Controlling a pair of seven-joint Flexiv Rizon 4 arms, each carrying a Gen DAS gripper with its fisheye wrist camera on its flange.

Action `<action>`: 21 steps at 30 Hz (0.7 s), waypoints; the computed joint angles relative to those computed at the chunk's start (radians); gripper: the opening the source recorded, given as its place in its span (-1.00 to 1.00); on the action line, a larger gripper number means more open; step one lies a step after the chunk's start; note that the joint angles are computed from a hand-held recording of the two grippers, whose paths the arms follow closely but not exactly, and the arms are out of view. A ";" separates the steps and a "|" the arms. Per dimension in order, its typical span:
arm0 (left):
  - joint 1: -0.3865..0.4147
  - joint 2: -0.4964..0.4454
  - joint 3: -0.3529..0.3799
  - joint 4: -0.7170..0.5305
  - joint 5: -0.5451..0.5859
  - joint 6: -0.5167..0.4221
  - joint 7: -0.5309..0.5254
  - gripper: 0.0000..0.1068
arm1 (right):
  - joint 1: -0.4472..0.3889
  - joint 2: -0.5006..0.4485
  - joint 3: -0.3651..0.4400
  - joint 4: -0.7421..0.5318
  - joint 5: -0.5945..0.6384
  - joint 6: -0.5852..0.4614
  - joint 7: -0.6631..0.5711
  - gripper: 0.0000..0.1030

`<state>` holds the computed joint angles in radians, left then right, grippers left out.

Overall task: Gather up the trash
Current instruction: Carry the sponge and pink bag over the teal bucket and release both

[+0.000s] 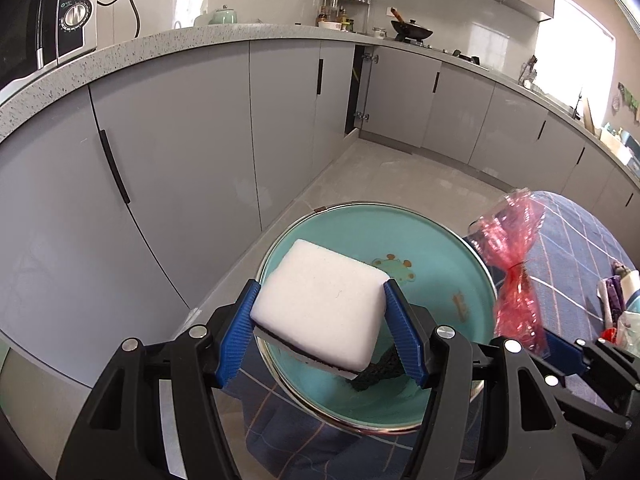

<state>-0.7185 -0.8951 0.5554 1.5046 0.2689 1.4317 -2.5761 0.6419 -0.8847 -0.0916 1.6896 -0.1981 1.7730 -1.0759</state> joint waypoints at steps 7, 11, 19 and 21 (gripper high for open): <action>0.018 -0.006 -0.010 -0.001 -0.004 -0.006 0.006 0.16 | -0.037 -0.036 0.040 -0.055 -0.041 -0.042 -0.014 -0.31; 0.025 -0.008 -0.015 -0.003 -0.004 -0.014 0.009 0.17 | -0.029 -0.055 0.026 -0.071 -0.050 -0.046 -0.016 -0.07; 0.037 -0.016 -0.034 -0.026 0.004 -0.027 0.017 0.17 | 0.007 -0.031 -0.033 -0.012 0.019 0.030 0.009 0.02; 0.041 -0.020 -0.043 -0.038 0.006 -0.030 0.024 0.18 | 0.021 -0.021 -0.053 0.005 0.045 0.042 0.016 0.02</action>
<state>-0.6778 -0.9153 0.5123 1.4668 0.2747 1.4013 -2.5520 0.6633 -0.9058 -0.1448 1.6946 -0.1529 1.8154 -1.0602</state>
